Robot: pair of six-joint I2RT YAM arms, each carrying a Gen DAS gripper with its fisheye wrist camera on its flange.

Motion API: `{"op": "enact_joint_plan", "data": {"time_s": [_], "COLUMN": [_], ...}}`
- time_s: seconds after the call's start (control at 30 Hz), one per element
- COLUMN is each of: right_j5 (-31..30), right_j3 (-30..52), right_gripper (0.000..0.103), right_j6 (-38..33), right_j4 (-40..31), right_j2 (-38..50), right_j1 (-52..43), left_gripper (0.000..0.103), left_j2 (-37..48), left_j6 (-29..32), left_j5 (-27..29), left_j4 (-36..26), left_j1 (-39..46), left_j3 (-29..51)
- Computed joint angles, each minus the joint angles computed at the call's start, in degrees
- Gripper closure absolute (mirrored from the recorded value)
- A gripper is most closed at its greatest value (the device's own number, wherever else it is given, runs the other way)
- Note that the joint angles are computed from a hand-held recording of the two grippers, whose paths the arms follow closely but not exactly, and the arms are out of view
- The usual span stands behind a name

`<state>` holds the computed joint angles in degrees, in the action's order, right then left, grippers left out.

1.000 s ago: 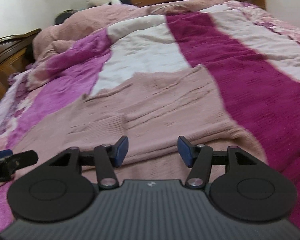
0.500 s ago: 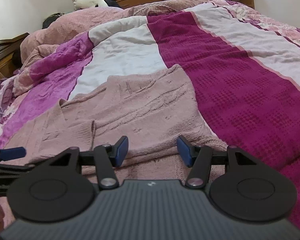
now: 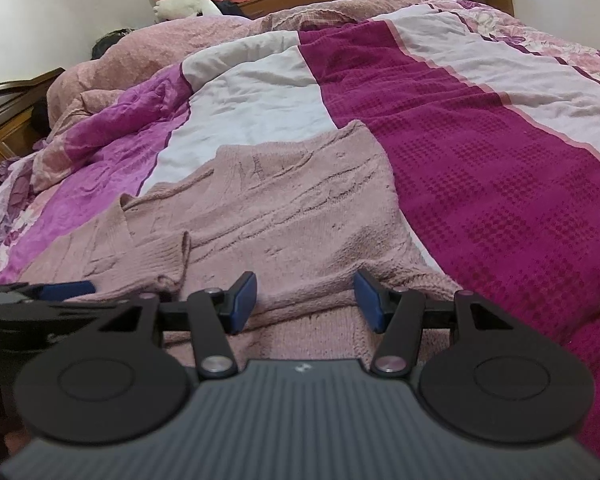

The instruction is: Fold small clothes

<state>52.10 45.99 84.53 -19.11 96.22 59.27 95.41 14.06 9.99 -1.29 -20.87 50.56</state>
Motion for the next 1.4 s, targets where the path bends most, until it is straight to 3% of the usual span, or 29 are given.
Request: {"op": "enact_joint_plan", "data": {"time_s": [0.07, 0.17, 0.23, 0.33, 0.4, 0.67, 0.87, 0.9, 1.03, 1.1, 1.4], "right_j5": [0.1, 0.3, 0.2, 0.3, 0.3, 0.3, 0.2, 0.1, -0.1, -0.2, -0.6], "right_j3": [0.0, -0.1, -0.1, -0.3, -0.3, 0.1, 0.5, 0.5, 0.5, 0.8, 2.2], "right_gripper": [0.046, 0.046, 0.046, 0.046, 0.046, 0.047, 0.046, 0.047, 0.046, 0.046, 0.046], "right_j6": [0.1, 0.1, 0.2, 0.4, 0.5, 0.8, 1.2, 1.3, 1.6, 1.7, 2.1], "right_j4": [0.1, 0.2, 0.3, 0.5, 0.5, -0.1, -0.7, -0.6, -0.7, -1.2, -3.2], "right_j2": [0.1, 0.2, 0.2, 0.2, 0.3, 0.5, 0.7, 0.7, 0.7, 0.7, 1.4], "right_j1": [0.1, 0.3, 0.3, 0.3, 0.4, 0.3, 0.4, 0.4, 0.4, 0.4, 0.3], "left_gripper": [0.016, 0.044, 0.069, 0.091, 0.094, 0.094, 0.092, 0.091, 0.067, 0.063, 0.061], "left_j2": [0.3, -0.1, -0.7, -2.0, -3.2, -8.9, -6.9, -6.7, -6.6, -7.2, -4.9], "left_j6": [0.1, 0.8, 0.9, -1.1, -3.9, -9.0, -9.0, -9.0, -8.0, -6.7, -5.1], "left_j5": [0.1, 1.5, 1.7, 3.6, 6.2, 6.2, 6.0, 6.3, 6.4, 5.3, 9.8], "left_j4": [1.3, 3.4, 4.2, 3.8, 3.0, 4.1, -2.7, -3.4, -4.3, -3.4, -4.0], "left_j1": [-0.4, -0.6, -0.7, 0.8, 2.9, 11.5, 18.1, 19.3, 23.3, 24.7, 28.7], "left_j3": [-0.3, -1.4, -2.0, -2.1, -2.0, -4.1, -0.9, -0.8, -1.5, -2.5, 1.1]}}
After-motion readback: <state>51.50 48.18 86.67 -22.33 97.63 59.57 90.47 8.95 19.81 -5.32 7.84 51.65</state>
